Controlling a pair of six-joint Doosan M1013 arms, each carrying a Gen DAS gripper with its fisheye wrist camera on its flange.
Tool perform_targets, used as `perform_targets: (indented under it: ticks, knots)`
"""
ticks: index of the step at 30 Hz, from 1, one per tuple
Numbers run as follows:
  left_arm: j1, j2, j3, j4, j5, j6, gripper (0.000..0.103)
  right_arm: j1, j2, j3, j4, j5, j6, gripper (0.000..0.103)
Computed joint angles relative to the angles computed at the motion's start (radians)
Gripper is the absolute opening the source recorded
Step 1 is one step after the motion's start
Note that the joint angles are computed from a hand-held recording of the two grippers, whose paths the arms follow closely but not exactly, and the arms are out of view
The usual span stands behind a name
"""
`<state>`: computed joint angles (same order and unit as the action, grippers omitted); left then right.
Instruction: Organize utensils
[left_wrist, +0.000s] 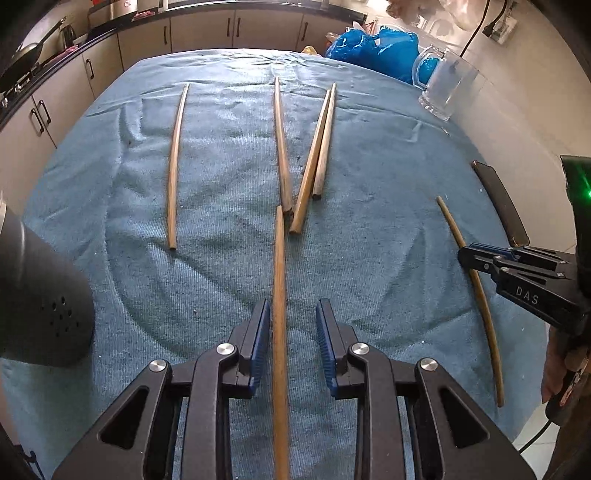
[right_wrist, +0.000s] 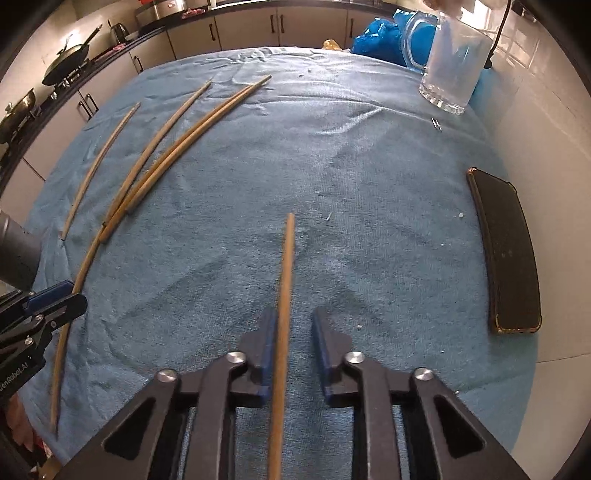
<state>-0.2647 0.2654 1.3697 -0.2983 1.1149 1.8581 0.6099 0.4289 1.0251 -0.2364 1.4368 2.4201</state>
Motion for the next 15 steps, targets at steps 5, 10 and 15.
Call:
perform_targets:
  ticks: [5,10,15]
  knots:
    - [-0.012,-0.003,0.006,0.022,-0.031,-0.008,0.022,0.002,0.016,-0.025,-0.009,0.037,-0.007,0.008]
    - [0.008,-0.018,0.024,-0.054,-0.013,0.027,0.006,0.008,-0.006,0.010,-0.015,-0.019,0.058,0.007]
    - [0.037,-0.067,0.064,-0.159,-0.025,0.095,0.006,0.032,-0.054,0.063,-0.047,-0.120,0.128,0.007]
